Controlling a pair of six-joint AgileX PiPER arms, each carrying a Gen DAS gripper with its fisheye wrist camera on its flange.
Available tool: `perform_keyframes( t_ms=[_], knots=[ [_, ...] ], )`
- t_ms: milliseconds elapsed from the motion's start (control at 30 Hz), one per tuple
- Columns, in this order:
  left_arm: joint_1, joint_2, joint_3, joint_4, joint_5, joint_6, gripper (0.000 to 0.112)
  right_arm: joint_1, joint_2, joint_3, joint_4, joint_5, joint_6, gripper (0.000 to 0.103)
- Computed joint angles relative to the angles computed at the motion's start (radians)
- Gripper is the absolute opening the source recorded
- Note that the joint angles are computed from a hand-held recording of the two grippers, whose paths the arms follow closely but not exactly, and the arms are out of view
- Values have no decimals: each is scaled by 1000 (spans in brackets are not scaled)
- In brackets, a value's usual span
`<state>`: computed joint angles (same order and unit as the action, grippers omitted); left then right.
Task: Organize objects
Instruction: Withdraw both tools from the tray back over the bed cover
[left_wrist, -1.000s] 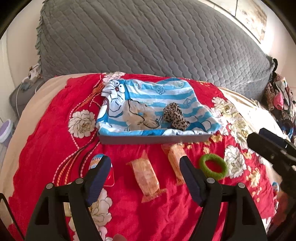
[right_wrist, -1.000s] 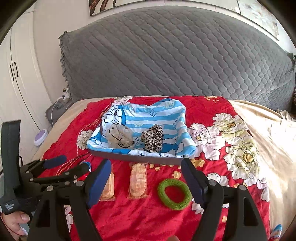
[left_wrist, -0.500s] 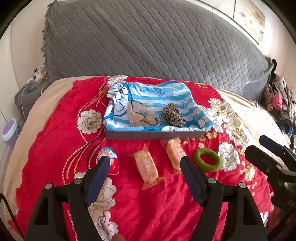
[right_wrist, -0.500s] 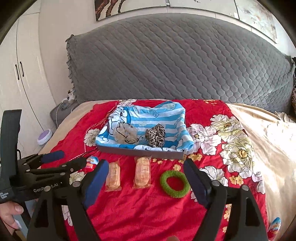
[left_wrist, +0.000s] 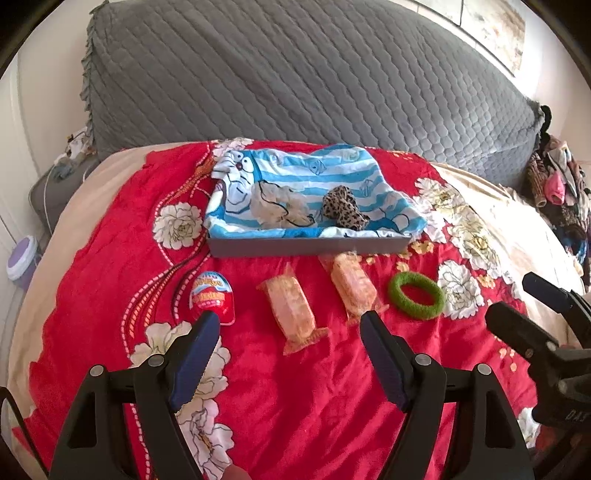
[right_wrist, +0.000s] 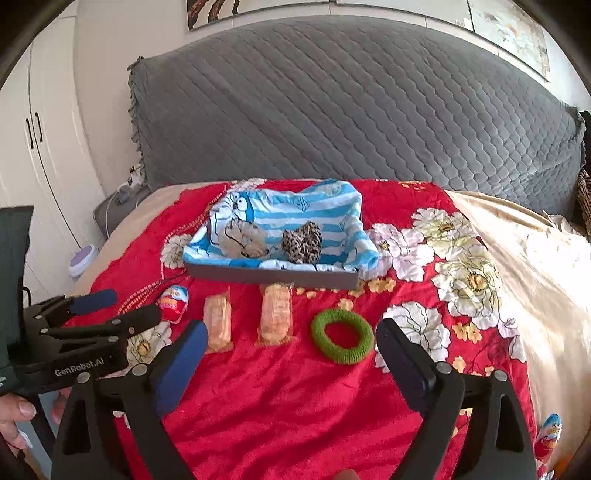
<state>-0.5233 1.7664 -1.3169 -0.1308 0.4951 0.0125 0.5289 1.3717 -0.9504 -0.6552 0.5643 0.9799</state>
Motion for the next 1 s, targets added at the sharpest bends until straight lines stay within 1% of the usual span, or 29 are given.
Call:
perform_keyframes(
  t_ms=[100,233,500,667,1000],
  knots=[
    [-5,-5,14,4,-14,-3,80,10,-4,20,-28,0,37,100],
    [-1,-1,21,-25,-16,20,80,19,-6,36,-41,0,57,100],
    [-9,5,45,-14,-43,15,80,30,11,57,-54,6,62,100],
    [-4,30,49,-27,-52,25,80,16,32,71,-42,-13,50,100],
    [-20,83,51,-27,-80,30,80,-6,54,92,-63,-19,76,100]
  ],
)
